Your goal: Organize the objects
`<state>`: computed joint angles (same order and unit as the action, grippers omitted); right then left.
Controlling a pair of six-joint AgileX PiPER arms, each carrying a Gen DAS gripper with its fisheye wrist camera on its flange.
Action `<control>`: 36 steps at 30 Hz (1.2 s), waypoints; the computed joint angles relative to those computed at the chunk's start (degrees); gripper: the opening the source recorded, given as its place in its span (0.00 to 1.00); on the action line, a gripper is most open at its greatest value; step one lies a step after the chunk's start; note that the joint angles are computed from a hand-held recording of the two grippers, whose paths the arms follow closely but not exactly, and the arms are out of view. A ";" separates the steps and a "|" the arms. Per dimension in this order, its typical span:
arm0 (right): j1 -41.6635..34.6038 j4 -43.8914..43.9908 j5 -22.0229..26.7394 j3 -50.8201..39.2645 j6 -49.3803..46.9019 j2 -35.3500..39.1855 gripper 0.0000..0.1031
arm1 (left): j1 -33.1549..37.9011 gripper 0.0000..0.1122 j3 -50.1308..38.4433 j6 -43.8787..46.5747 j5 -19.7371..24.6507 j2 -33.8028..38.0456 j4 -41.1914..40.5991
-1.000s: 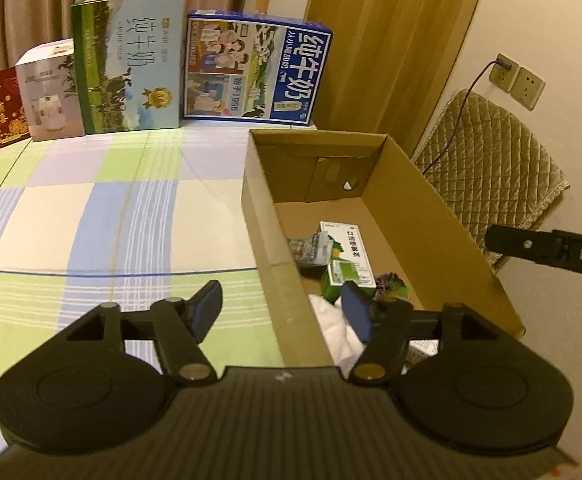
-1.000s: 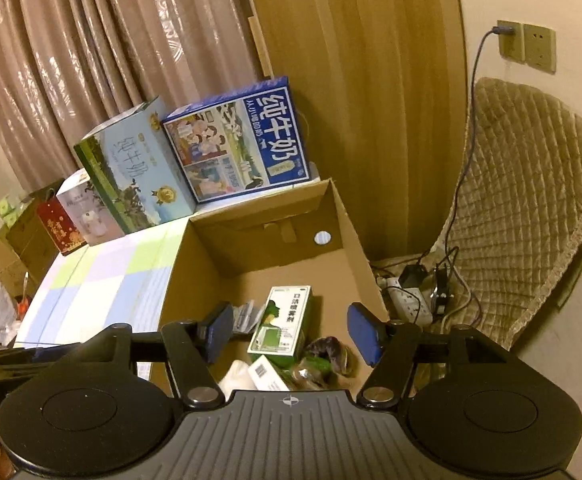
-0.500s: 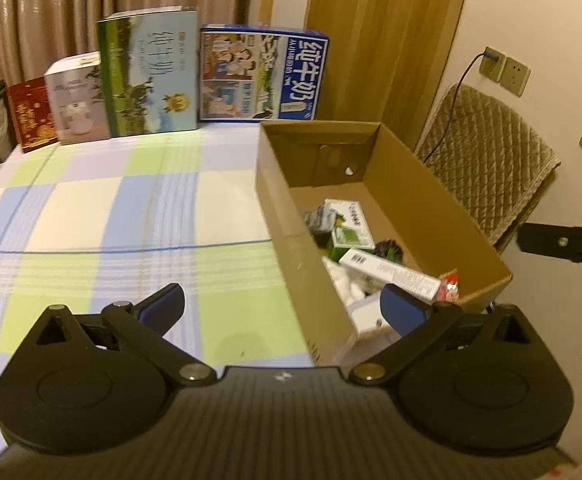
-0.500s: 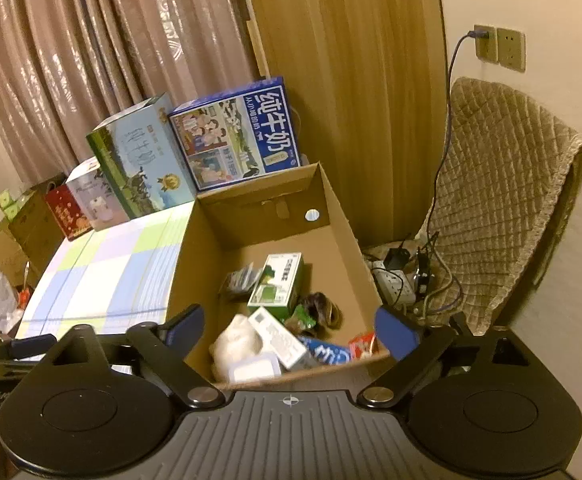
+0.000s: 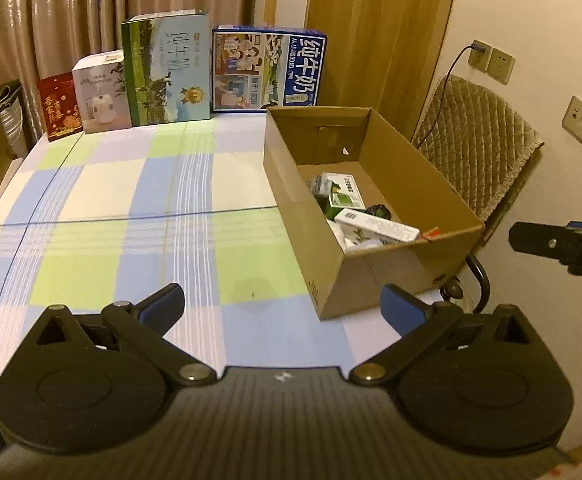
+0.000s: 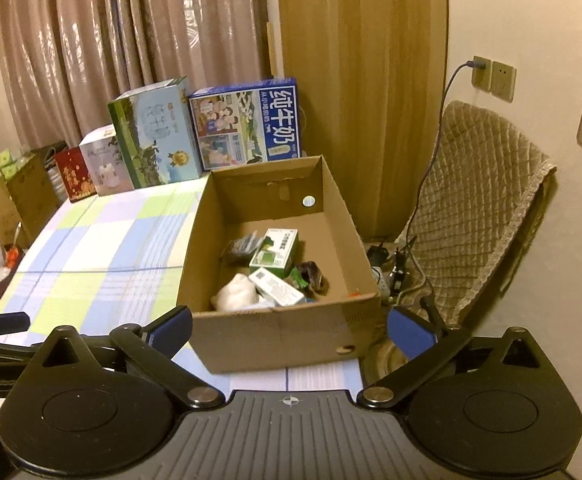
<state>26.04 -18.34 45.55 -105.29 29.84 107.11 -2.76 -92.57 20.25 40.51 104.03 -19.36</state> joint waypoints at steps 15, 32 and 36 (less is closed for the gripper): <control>5.67 -2.90 1.49 6.41 2.26 -4.51 0.98 | 2.92 0.91 8.85 2.13 0.38 -7.37 -2.97; 7.09 -2.53 2.51 8.47 2.38 -5.71 0.98 | 4.49 0.91 11.24 4.85 0.85 -9.04 -5.05; 7.28 -2.75 2.69 8.36 2.34 -5.57 0.98 | 4.51 0.91 11.62 5.24 0.72 -9.17 -5.28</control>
<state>33.32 -21.09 48.24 -96.93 32.18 101.54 1.74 -80.95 25.49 41.23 94.85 -24.64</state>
